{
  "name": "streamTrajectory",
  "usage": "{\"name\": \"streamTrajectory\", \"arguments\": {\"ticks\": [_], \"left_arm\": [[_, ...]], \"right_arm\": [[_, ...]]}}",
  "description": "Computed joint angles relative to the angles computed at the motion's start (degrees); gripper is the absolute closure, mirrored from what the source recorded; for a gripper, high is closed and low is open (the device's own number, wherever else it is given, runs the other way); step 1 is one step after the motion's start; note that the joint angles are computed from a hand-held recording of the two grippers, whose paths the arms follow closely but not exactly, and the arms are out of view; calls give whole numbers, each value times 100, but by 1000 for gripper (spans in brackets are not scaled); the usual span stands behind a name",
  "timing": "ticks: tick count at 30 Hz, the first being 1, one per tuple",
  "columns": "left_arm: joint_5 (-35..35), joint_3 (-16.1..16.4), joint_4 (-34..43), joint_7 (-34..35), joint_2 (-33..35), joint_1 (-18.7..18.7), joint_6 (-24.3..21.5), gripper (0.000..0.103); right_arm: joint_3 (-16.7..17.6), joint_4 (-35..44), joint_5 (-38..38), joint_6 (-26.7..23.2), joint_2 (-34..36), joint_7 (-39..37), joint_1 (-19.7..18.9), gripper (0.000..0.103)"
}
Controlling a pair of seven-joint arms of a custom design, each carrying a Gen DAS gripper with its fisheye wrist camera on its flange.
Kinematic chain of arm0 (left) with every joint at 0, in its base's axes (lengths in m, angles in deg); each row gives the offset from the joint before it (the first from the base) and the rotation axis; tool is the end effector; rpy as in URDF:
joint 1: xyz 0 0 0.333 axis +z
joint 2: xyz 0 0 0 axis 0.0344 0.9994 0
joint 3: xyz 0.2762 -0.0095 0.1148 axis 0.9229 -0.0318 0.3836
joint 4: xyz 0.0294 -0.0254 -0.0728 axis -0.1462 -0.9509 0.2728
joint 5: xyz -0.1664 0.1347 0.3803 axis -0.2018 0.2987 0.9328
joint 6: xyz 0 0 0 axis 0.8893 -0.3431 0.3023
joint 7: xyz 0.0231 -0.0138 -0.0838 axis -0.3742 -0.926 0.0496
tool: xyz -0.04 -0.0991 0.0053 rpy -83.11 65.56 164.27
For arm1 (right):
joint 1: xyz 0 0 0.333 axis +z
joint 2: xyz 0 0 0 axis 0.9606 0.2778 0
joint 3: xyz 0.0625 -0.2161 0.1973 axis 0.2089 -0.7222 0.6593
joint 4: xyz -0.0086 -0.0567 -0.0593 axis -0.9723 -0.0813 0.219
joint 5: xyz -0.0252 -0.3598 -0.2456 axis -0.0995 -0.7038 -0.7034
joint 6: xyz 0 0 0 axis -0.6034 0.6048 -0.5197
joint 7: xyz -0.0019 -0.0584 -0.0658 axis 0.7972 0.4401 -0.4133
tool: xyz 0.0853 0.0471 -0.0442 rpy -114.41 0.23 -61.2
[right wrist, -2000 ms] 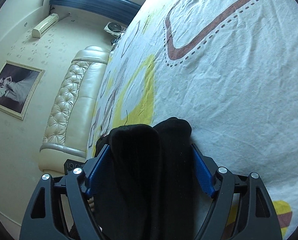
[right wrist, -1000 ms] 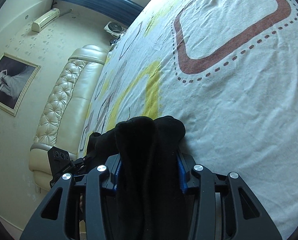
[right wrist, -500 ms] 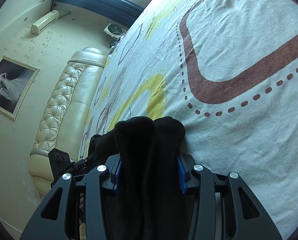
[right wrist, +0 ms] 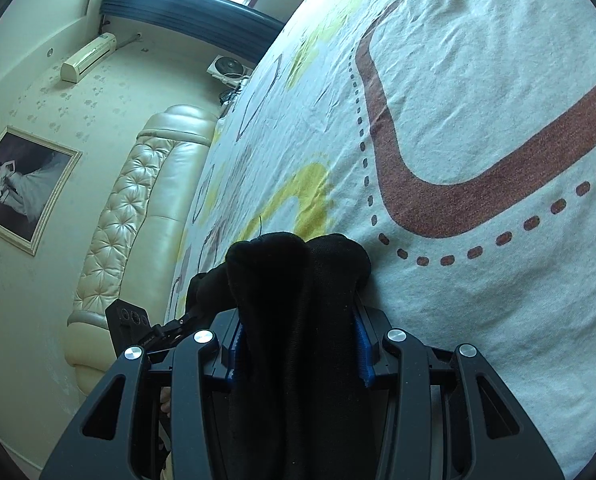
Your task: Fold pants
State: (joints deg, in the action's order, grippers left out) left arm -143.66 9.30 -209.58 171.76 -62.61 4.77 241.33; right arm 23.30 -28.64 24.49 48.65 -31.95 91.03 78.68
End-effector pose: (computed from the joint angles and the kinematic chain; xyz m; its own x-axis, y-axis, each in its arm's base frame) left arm 0.5810 -0.0077 0.3089 0.1242 -0.8389 0.5299 -0.8130 -0.3922 -0.4304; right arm 0.6141 0.1392 0.2629 0.1201 -0.5168 -0.8477 -0.9343 0.2299 -0.2725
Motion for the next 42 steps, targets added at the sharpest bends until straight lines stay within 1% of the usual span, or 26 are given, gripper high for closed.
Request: {"name": "streamTrajectory", "arguments": {"ticks": [6, 8, 9, 11, 12, 13, 14, 16, 17, 18, 21, 23, 24, 26, 28, 30, 32, 34, 35, 36, 37, 38, 39, 41, 42], "left_arm": [[-445, 7, 25, 325, 50, 70, -157, 62], [-659, 32, 23, 530, 20, 124, -390, 56], [-779, 59, 7, 662, -13, 162, -584, 52], [-931, 121, -123, 770, -161, 200, -823, 45], [-994, 152, -247, 777, -292, 201, -899, 42], [-1076, 198, -408, 800, -458, 204, -998, 36], [-1208, 252, -595, 862, -646, 197, -1090, 34], [-1506, 365, -1051, 1015, -1098, 142, -1180, 32], [-1606, 431, -1288, 1057, -1324, 104, -1239, 27], [-1720, 502, -1523, 1089, -1539, 63, -1305, 25], [-1981, 723, -2158, 926, -2056, -46, -1633, 20], [-2217, 854, -2483, 921, -2303, -95, -1916, 19], [-2277, 869, -2620, 927, -2446, -120, -1965, 19], [-2288, 880, -2774, 911, -2632, -179, -2044, 14], [-2370, 867, -2826, 942, -2690, -277, -2109, 12], [-2390, 730, -2796, 881, -2669, -387, -1847, 11], [-2552, 664, -2740, 941, -2589, -491, -1650, 9], [-2722, 607, -2725, 1043, -2569, -558, -1477, 9], [-2694, 548, -2727, 1065, -2581, -586, -1343, 12], [-2551, 432, -2733, 972, -2597, -633, -1084, 19], [-2174, 288, -2735, 681, -2576, -682, -748, 35], [-2060, 284, -2745, 642, -2564, -746, -623, 38], [-2197, 345, -2756, 766, -2573, -815, -580, 39], [-2098, 416, -2745, 654, -2555, -854, -553, 46], [-2101, 444, -2753, 650, -2580, -878, -546, 47]], "right_arm": [[-2, 3, 29, -24, 9, -27, -12, 60], [-6, -13, 23, -94, 4, 14, -33, 60], [-12, -21, 14, -148, 0, 70, -48, 60], [-21, -87, 4, -271, -65, 228, -78, 53], [-35, -142, -17, -342, -131, 337, -92, 50], [-58, -220, -24, -397, -212, 415, -109, 46], [-84, -340, 32, -456, -323, 432, -132, 41], [-169, -690, 223, -601, -616, 356, -184, 35], [-230, -893, 275, -660, -773, 354, -196, 34], [-298, -1077, 262, -724, -910, 386, -199, 34], [-472, -1627, 73, -815, -1316, 451, -155, 34], [-559, -1925, -18, -895, -1569, 395, -102, 34], [-592, -2058, -65, -928, -1682, 392, -64, 33], [-641, -2239, -110, -1022, -1830, 334, 20, 29], [-632, -2400, 12, -768, -1998, 151, 151, 28], [-639, -2419, 148, -603, -2010, 116, 262, 26], [-630, -2368, 194, -478, -1975, 154, 350, 22], [-607, -2266, 60, -336, -1919, 240, 421, 22], [-592, -2249, -26, -255, -1918, 257, 452, 22], [-567, -2247, -89, -140, -1937, 278, 493, 22], [-547, -2247, -184, -23, -1960, 315, 531, 25], [-508, -2240, -386, 159, -1987, 426, 584, 38], [-491, -2227, -611, 280, -1982, 540, 623, 46], [-553, -2257, -510, 136, -1973, 402, 629, 56], [-570, -2275, -469, 126, -1985, 354, 628, 58]]}}
